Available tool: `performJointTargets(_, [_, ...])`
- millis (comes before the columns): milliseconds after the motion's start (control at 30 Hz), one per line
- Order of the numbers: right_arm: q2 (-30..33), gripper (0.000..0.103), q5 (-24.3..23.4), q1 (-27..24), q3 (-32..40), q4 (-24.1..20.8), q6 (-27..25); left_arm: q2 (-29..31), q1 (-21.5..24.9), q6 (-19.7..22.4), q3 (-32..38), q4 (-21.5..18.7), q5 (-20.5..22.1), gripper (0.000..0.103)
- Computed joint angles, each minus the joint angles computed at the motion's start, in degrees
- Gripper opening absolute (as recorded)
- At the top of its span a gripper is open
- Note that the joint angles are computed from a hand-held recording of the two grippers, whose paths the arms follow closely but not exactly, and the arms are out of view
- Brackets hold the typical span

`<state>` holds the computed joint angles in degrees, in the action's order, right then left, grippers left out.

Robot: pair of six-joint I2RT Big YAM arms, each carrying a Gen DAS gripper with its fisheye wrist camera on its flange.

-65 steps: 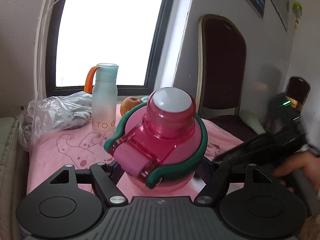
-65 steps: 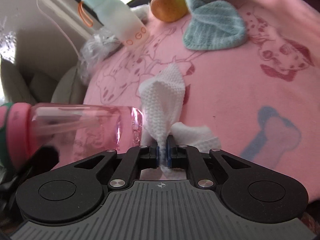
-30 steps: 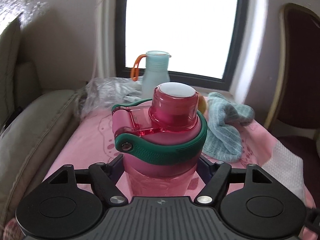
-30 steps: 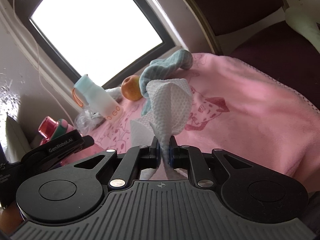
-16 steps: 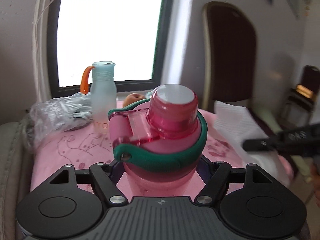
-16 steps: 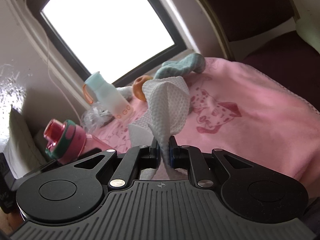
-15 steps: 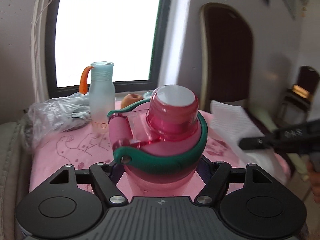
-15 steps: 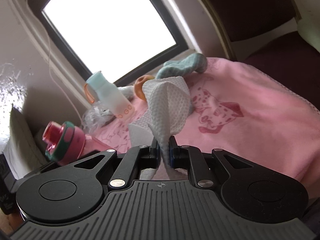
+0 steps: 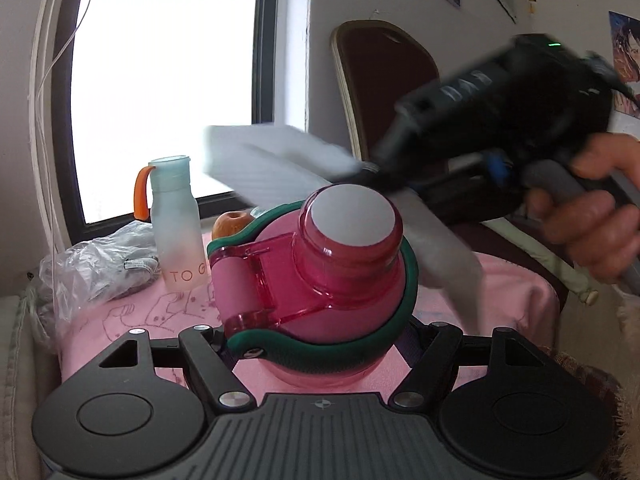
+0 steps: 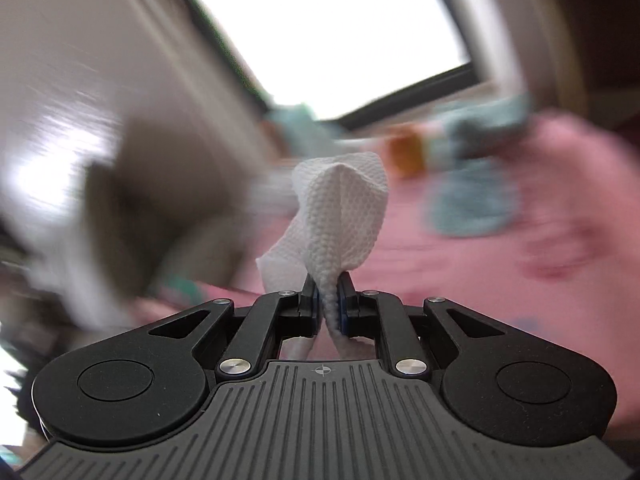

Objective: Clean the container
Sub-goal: 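Wipe the pink bottle's lid again with the wipe in the right gripper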

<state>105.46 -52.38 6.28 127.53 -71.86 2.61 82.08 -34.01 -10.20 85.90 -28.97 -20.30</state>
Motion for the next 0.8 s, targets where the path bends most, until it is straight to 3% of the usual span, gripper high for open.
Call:
performJointTargets(67, [4.4, 0.015, -7.8, 0.4, 5.6, -5.1, 1.0, -0.3, 0.0, -0.8, -0.4, 0.1, -0.3, 0.071])
performJointTargets(100, [6.4, 0.015, -8.9, 0.8, 8.2, -7.7, 0.8, -0.4, 0.0, -1.0, -0.6, 0.1, -0.4, 0.071])
performJointTargets(200, [10.1, 0.015, -1.9, 2.7, 12.3, -11.5, 0.5, -0.7, 0.0, -1.8, -1.0, 0.1, -0.6, 0.072])
performJointTargets(367, [11.8, 0.013, 11.4, 4.3, 11.8, -9.9, 1.3, -1.0, 0.5, -4.9, -1.5, 0.4, -0.4, 0.072])
performJointTargets(533, [10.6, 0.013, 15.9, 3.5, 8.4, -8.6, 1.6, -1.0, 1.0, -8.4, -1.5, 0.6, -0.7, 0.072])
performJointTargets(600, [12.2, 0.013, 19.2, 3.5, 11.4, -14.1, -2.2, -1.2, 1.2, -9.4, -1.8, 0.7, -0.4, 0.072])
performJointTargets(667, [11.1, 0.012, 19.5, 3.3, 9.0, -15.0, -5.3, -1.4, 1.3, -9.6, -2.0, 0.8, -0.2, 0.072])
performJointTargets(733, [9.3, 0.012, 20.1, 2.9, 6.5, -14.3, -6.1, -1.2, 1.4, -9.4, -1.7, 0.5, 0.1, 0.072])
performJointTargets(800, [6.4, 0.012, 20.2, 2.5, 3.3, -10.7, -5.4, -1.1, 1.3, -9.1, -1.4, 0.1, 0.0, 0.072])
